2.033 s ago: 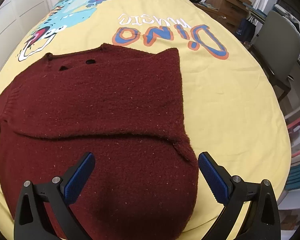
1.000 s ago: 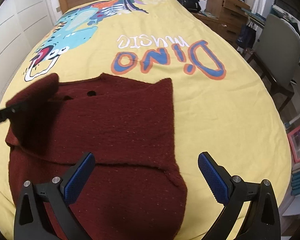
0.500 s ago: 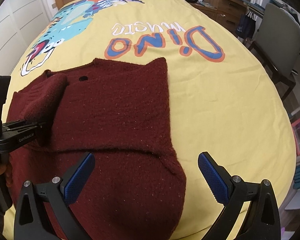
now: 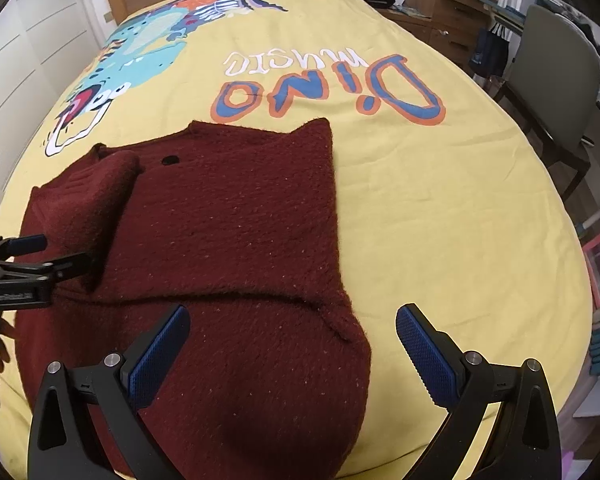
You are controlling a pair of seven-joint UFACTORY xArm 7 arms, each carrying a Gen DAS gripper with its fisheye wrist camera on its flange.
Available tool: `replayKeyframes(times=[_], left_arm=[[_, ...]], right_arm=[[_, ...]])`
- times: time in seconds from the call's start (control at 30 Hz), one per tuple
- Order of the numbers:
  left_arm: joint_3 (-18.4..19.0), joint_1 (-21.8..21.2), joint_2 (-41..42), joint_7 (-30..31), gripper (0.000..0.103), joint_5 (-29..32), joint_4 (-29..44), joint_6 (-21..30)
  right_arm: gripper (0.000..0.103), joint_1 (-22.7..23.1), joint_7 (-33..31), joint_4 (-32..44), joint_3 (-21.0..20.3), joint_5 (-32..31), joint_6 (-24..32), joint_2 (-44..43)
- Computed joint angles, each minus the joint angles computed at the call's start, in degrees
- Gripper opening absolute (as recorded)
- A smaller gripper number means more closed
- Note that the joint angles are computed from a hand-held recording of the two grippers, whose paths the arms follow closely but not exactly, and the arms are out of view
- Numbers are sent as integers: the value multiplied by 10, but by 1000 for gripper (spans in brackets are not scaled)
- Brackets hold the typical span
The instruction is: Fold small clothes
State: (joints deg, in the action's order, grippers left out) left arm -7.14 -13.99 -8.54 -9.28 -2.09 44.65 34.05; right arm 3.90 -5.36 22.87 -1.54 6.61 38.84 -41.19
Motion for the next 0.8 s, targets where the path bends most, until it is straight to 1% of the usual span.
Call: replayKeyframes(times=[0.17, 0.27, 0.33, 0.4, 0.47, 0.53, 0.57, 0.6, 0.67, 0.7, 0.73, 0.77, 0.8], left_arm=[[30, 8, -67, 62, 102, -40, -49, 8], [54, 21, -102, 106, 102, -60, -75, 28], [63, 45, -131, 120, 102, -47, -104, 25], [62, 78, -149, 111, 102, -17, -127, 20], [67, 111, -153, 100, 102, 8, -145, 14], [77, 133, -151, 99, 101, 19, -156, 3], [82, 140, -148, 101, 97, 22, -161, -7], [84, 148, -142, 101, 86, 25, -165, -20], [86, 157, -121, 103, 73, 29, -162, -29], [89, 156, -108, 110, 68, 24, -156, -28], [94, 152, -96, 120, 64, 14, -153, -32], [98, 148, -85, 132, 58, 2, -150, -38], [100, 145, -78, 141, 55, -9, -149, -43]], right_arm=[[103, 6, 2, -2, 4, 1, 5, -8], [103, 16, 4, -1, 9, 4, 4, -7], [103, 26, 8, 0, 17, 6, 1, -2], [103, 35, 13, 1, 23, 8, -2, 4], [103, 45, 20, 5, 31, 9, -6, 12], [103, 56, 27, 9, 41, 9, -11, 23], [103, 63, 31, 13, 47, 8, -13, 31], [103, 68, 35, 16, 52, 7, -15, 37], [103, 80, 40, 24, 59, 4, -19, 50], [103, 85, 45, 29, 65, 2, -22, 57], [103, 90, 50, 35, 70, 0, -25, 64], [103, 96, 54, 41, 75, -1, -28, 72], [103, 102, 57, 49, 80, -3, -33, 83]])
